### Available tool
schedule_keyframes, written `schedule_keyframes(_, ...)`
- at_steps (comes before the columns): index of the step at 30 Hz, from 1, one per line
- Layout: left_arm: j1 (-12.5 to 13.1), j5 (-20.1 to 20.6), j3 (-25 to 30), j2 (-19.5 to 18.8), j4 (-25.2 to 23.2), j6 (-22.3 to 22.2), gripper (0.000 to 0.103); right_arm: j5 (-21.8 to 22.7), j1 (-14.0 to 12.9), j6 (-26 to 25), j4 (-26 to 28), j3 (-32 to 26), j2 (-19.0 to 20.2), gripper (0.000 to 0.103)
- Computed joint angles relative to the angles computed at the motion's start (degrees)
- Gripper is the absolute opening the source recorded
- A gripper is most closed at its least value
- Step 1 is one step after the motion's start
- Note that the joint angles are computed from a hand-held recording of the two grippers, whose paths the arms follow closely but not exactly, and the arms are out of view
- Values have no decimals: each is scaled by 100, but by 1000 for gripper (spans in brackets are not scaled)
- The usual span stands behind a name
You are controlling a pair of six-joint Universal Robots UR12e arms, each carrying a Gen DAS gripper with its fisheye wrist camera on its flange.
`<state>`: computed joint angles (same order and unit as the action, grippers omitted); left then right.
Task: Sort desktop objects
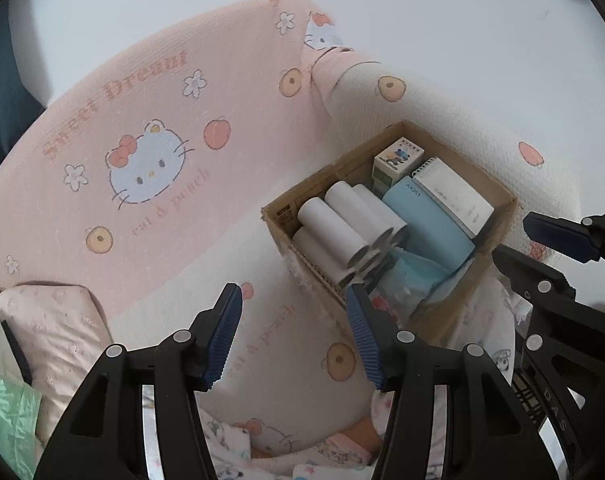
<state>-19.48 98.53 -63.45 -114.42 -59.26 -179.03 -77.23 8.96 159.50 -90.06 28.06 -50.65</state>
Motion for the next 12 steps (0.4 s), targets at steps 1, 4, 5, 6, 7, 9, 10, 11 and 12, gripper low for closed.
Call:
schedule_keyframes(1,-2,31,-13,16,21,6,58,41,-6,16,-15,15,-18,23)
schedule_keyframes(4,6,42,-42,51,63,11,58,132,-15,46,-2,39,-62,23)
schedule_keyframes(5,20,-3,-35,53,47,16,58,141,-13,30,-5,52,-71,23)
schedule_keyframes(6,39,-72,-31,57,32,21,58,131,-8,12,1,65,-81,23)
schedule_keyframes(7,53,-138,-23,58,1,25,58,126,-7,-1,5,79,-88,23)
schedule_keyframes(9,56,-182,-10,50,-35,72,58,126,-9,-7,33,91,-97,23)
schedule_keyframes(10,54,-184,-3,45,-43,96,58,124,-11,-4,58,79,-87,23)
schedule_keyframes(11,52,-198,14,37,-83,112,58,107,-13,22,84,70,-84,23)
schedule_keyframes(12,54,-234,21,35,-100,132,58,92,-15,39,97,62,-79,23)
